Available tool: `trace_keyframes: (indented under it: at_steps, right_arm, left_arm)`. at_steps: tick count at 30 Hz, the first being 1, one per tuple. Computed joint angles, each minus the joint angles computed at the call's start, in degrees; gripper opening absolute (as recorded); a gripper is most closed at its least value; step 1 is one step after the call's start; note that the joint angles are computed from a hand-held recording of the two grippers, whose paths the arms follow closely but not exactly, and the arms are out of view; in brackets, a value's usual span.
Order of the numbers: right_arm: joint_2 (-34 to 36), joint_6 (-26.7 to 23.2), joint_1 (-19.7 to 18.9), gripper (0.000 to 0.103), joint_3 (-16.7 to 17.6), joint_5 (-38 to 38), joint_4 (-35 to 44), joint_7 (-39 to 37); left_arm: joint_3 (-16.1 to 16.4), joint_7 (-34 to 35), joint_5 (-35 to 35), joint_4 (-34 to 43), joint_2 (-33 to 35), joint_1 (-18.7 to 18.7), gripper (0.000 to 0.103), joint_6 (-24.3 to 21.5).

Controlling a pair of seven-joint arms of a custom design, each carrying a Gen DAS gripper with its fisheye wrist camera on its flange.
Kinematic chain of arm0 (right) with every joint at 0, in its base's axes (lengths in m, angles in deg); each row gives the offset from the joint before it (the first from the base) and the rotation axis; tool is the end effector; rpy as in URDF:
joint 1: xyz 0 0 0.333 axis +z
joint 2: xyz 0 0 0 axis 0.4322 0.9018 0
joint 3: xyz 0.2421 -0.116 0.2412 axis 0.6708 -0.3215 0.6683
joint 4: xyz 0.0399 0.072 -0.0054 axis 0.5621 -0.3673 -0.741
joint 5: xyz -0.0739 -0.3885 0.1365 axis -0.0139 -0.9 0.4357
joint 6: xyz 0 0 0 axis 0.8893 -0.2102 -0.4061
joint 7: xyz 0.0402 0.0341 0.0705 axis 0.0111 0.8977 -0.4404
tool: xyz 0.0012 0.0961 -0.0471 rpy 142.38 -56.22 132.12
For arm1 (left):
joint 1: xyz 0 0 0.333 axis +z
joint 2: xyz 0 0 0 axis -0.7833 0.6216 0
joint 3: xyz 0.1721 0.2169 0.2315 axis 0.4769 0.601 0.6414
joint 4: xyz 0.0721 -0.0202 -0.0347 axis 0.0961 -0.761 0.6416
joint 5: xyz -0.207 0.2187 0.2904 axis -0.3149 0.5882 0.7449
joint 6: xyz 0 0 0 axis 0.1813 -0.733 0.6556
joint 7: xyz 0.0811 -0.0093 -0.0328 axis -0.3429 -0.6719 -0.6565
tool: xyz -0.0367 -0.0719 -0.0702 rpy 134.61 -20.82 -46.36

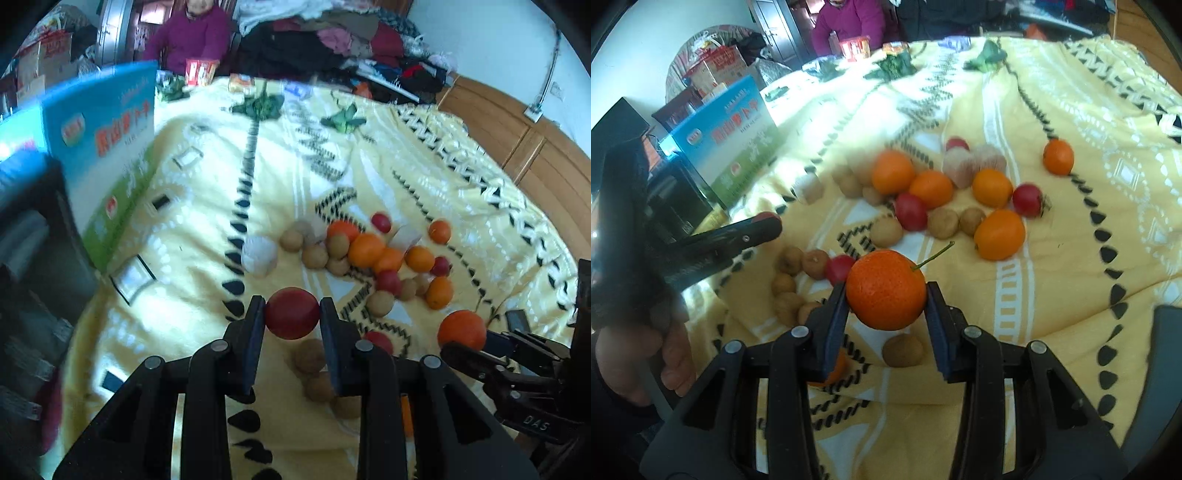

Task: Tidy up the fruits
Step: 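Carry the tomato with the left tool and the orange with the right tool over the bowl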

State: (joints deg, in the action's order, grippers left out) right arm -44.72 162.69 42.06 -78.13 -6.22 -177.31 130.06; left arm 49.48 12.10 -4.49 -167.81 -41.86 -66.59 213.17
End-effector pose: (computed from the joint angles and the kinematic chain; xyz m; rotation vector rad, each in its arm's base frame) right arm 0.5755 0.2249 0.4817 -1.9444 1.5459 -0.2567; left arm 0.5947 -0.2413 0.4719 -1.8371 1.9131 -1.0155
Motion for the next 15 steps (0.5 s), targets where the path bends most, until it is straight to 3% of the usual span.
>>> trace_keyframes:
  at_steps: [3, 6, 9, 11, 15]
  right_arm:
    - [-1.3, 1.2, 0.6, 0.042, 0.1, -1.3, 0.3, 0.5]
    - [-2.3, 2.2, 1.8, 0.042, 0.3, -2.7, 1.7, 1.0]
    - [-1.8, 2.0, 3.4, 0.042, 0.9, -5.3, 4.9, 2.0]
    - [-0.8, 1.1, 4.6, 0.042, 1.6, -7.5, 8.0, 2.8]
    - [2.1, -0.2, 7.1, 0.042, 3.5, -11.7, 14.3, 3.8]
  left_arm:
    - [2.0, -3.7, 4.8, -2.7, -4.3, -0.9, 0.03, 2.5]
    - [2.1, -10.6, 12.0, -5.3, -9.3, 1.3, 0.03, 3.5]
    - [0.1, -17.9, 18.8, -8.1, -14.6, 7.0, 0.03, 3.8]
    - [-3.0, -22.4, 23.0, -10.2, -18.8, 13.2, 0.03, 3.4]
    - [-5.2, -23.5, 23.1, -15.0, -26.6, 21.4, 0.03, 2.1]
